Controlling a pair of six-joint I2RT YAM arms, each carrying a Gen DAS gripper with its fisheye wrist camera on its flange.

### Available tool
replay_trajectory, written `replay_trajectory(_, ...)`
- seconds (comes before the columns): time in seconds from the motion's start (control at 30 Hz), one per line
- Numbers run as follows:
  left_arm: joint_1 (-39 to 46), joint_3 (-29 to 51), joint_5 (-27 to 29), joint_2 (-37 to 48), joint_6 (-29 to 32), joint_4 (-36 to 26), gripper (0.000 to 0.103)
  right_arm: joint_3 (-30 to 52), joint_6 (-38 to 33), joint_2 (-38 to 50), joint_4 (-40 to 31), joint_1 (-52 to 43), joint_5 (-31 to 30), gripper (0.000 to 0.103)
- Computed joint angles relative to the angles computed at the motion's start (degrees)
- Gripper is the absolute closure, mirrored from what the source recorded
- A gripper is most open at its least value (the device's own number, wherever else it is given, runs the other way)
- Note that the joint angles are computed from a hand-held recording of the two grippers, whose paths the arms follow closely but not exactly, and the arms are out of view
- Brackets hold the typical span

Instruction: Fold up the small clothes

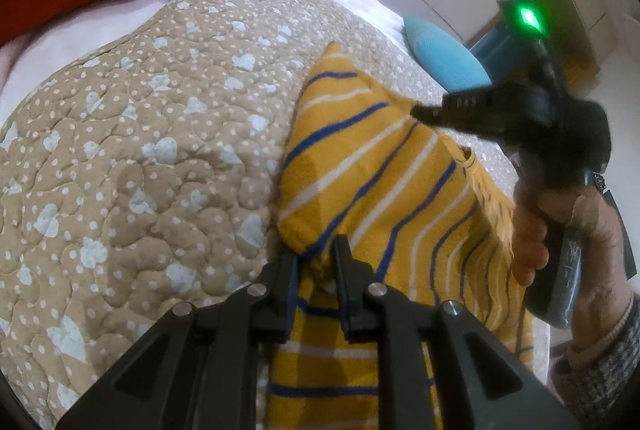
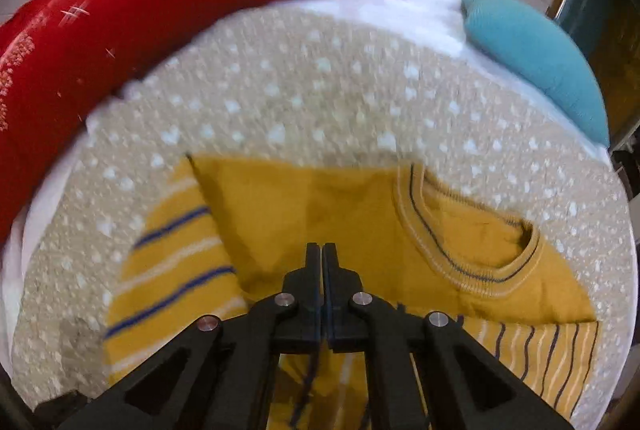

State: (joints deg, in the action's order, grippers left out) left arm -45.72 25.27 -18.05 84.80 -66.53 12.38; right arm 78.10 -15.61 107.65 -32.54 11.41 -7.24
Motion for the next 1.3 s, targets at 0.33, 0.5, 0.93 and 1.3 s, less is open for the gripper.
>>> replay_trajectory(0.33,-0.49,-1.26,-0.21,-1.18,-0.35,1.1,0.081,2.01,-19.83,-9.6,-19.34,-36.05,-20.68,0.047)
replay_trajectory(0.5,-6.72,-0.18,-8.57,-6.33,-1.6,-5.45,0.057,4.17,-30.7,-3.72,-22.95,-51.47,-23.71,0.042)
replay_trajectory(0.93,-26.89,16.42,-24.24,-9.04,-23.09,-49.9,0.032,-9.91,-39.36,-6.07,-14.96,-52.04,-24.64,0.096)
replay_trajectory(1.3,-9.86,22.71,-13.26,0.66,-4.14,-39.36,0.026,2.81,-27.41,1.02,-13.16,-55.66,-27.65,0.099)
